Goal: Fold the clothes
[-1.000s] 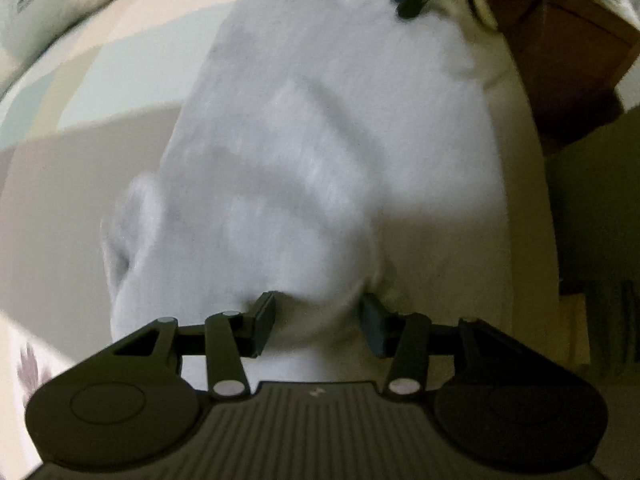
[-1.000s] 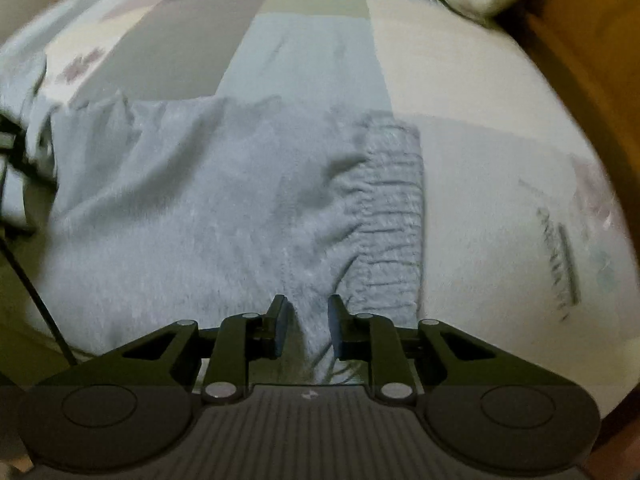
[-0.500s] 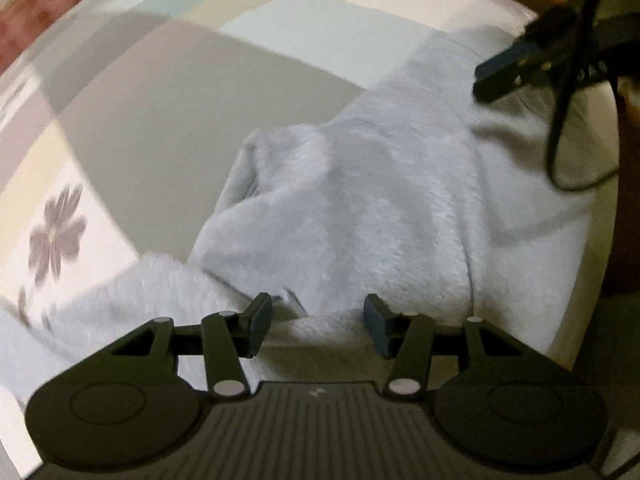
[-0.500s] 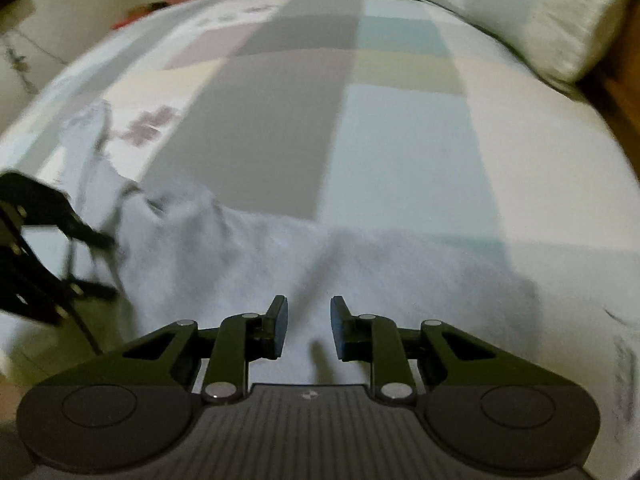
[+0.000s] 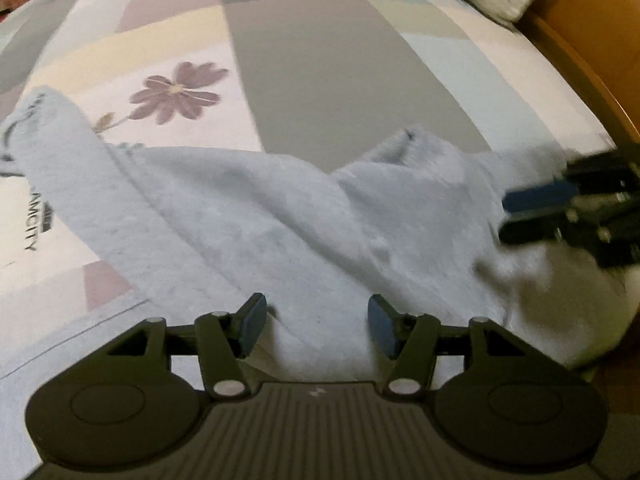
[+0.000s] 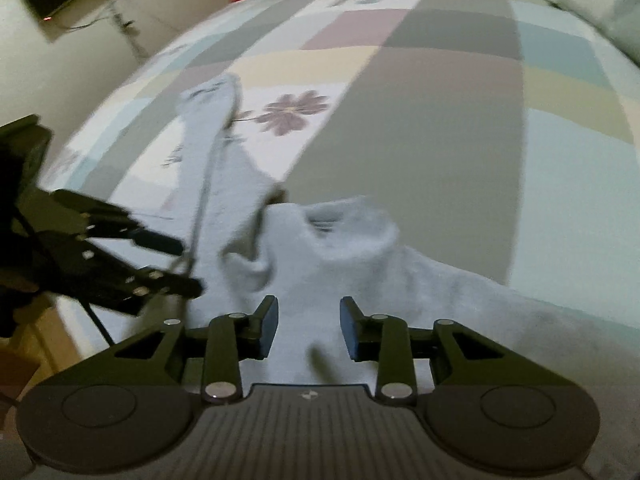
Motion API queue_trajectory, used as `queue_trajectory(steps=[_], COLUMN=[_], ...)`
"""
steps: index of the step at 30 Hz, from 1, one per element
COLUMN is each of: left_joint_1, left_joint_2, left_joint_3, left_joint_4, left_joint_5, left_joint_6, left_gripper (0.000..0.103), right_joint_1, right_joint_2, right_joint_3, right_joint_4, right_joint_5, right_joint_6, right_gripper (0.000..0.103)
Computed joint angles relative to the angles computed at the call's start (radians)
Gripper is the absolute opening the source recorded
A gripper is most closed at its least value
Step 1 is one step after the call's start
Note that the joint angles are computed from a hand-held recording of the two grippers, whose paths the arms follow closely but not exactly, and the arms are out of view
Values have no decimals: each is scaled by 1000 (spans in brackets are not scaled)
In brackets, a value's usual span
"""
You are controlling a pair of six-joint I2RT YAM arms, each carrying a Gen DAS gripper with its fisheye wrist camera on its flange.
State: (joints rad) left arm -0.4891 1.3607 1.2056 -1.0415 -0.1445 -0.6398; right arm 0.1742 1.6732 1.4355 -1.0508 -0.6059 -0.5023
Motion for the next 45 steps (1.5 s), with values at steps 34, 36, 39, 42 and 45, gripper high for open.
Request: queue_trajectory(steps=[34,36,39,42,45], left_joint_1=[492,495,488,506,557], left_joint_2=[-277,-280,-291,-336,-411], left_joint_3=[-378,-388,-410,-468,-539], left_joint_4=[264,280,315,378,442], left_joint_5=[450,458,448,460,497], left_joint_6=[-79,-72,-47,-62,-170], left_gripper=[63,64,64,64,61], right_joint_1=[364,377,384,369,363], right_joint_2=[271,249,226,223,205], right_joint_3=[131,117,94,85,62], right_joint_4=[-122,-138,-148,-173,-194], right_joint_5=[-259,-259,-227,-224,-208], right_joint_6=[-112,-139,-161,-159,-185], right_gripper=[59,62,62,62,62])
